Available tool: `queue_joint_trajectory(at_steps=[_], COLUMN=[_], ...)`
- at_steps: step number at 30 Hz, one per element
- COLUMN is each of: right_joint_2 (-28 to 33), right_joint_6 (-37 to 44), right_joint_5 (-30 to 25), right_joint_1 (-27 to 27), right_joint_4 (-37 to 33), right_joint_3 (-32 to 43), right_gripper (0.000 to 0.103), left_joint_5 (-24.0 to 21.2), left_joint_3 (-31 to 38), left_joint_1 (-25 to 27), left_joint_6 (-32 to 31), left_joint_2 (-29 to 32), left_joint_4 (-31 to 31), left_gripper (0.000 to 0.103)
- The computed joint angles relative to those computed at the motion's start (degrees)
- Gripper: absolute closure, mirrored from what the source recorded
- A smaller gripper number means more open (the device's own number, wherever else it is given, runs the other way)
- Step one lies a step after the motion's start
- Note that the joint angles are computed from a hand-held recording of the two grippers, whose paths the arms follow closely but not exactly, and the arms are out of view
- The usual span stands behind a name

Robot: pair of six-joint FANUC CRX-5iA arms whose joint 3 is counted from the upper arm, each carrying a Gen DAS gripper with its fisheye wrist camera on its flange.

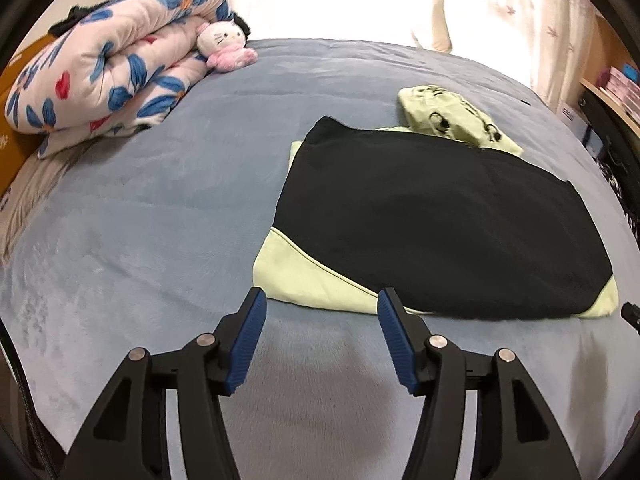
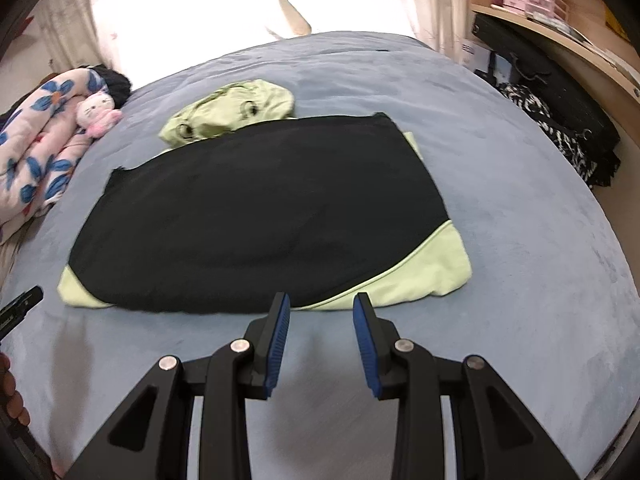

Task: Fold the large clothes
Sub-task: 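Move both tools to the green hood and close them on it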

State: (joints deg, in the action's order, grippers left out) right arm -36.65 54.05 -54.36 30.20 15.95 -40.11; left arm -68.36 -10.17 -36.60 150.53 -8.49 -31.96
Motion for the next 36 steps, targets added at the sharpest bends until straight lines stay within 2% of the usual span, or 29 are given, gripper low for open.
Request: queue_joint_trajectory(at_steps=[5, 9, 13, 14, 15, 20, 25, 29, 32, 36], right_joint_2=[-2.8, -1.3, 2.7, 3.7, 5.9, 17.8, 33.4, 46.8, 57.0, 65.6], right_joint_6=[-0.7, 3.6, 9.6, 11.1, 13.9, 22.9, 29.2, 30.0, 30.5, 30.0], right_joint_5=[-2.6, -3.7, -3.9, -3.9, -3.8, -3.9, -8.0, -11.8, -15.5, -16.3], right_joint_1=[4.9, 4.9, 3.3, 2.8, 1.4, -5.9, -12.0, -15.4, -19.7, -21.2], right_joint_4=[3.2, 2.7, 2.4, 2.2, 1.1, -4.7, -11.7, -14.5, -23.7, -26.6], right_joint_3=[0.7, 6.0, 14.0, 15.8, 19.2, 35.0, 52.9, 65.9, 76.7, 82.9], right_gripper=[0.07, 0.07, 0.07, 0.07, 0.07, 0.07, 0.07, 0.07, 0.07, 0.07], left_joint_5=[-1.6, -3.4, -3.3, -2.9, -2.4, -2.1, -4.4, -6.8, -7.8, -9.0], left_joint_3=[2.3, 6.4, 12.1, 13.5, 15.3, 26.6, 40.8, 52.6, 60.3, 68.0], left_joint_1=[-1.2, -0.8, 3.5, 5.0, 6.7, 14.2, 20.8, 23.9, 25.2, 26.9], left_joint_6=[-4.3, -10.7, -20.6, -23.0, -25.5, -36.6, -45.1, -47.4, -47.8, -47.3], left_joint_2=[-0.8, -0.5, -0.1, 0.1, 0.7, 7.6, 20.4, 31.9, 40.3, 50.7], left_joint_4=[0.2, 0.0, 3.5, 4.9, 6.5, 13.1, 20.6, 23.0, 23.7, 26.0], left_gripper=[0.046, 0.046, 0.043, 0.037, 0.03, 0.029, 0.029, 0.029, 0.029, 0.029])
